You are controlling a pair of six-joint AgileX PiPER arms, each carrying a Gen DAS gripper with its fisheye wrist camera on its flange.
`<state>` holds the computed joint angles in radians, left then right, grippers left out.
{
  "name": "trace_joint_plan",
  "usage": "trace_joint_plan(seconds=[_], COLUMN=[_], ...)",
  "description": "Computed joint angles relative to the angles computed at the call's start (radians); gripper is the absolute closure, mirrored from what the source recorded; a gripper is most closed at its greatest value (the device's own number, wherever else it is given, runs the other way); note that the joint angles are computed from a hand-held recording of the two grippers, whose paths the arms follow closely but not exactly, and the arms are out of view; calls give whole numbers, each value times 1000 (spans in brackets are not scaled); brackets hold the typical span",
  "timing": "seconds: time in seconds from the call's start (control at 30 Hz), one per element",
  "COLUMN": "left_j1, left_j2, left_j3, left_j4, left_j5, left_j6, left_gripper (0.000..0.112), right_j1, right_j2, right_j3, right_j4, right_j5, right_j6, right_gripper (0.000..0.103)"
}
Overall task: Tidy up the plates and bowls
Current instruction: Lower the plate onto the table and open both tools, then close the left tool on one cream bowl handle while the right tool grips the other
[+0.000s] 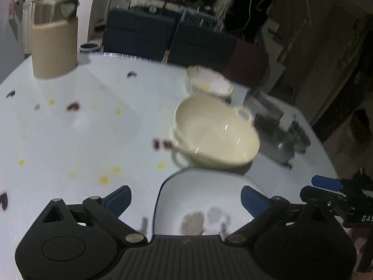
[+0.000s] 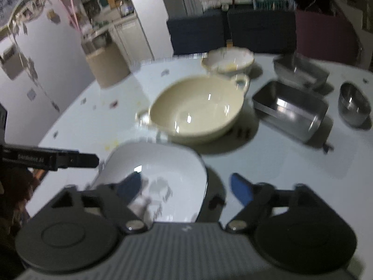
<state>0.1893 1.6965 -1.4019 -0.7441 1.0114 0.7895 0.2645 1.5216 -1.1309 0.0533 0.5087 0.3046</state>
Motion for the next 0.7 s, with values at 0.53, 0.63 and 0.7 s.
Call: trace_joint_plan(seconds=[0.53, 0.63, 0.7], left_j1=[-139, -161, -173], left_j2=[128, 179, 211], left_j3=[-256, -313, -350], left_j4=[84, 126, 151], left_j5=[-45, -35, -30], left_j6=[-351, -435, -469], left_gripper=[10, 13, 18], right_j1=[-134, -148, -156], right_j2=[107, 173, 243], right_j3=[-110, -193, -296], right_j4=[-175, -191, -218], right_j5=[-226, -196, -128], right_j6=[122, 97, 93], right_gripper=[0, 0, 0])
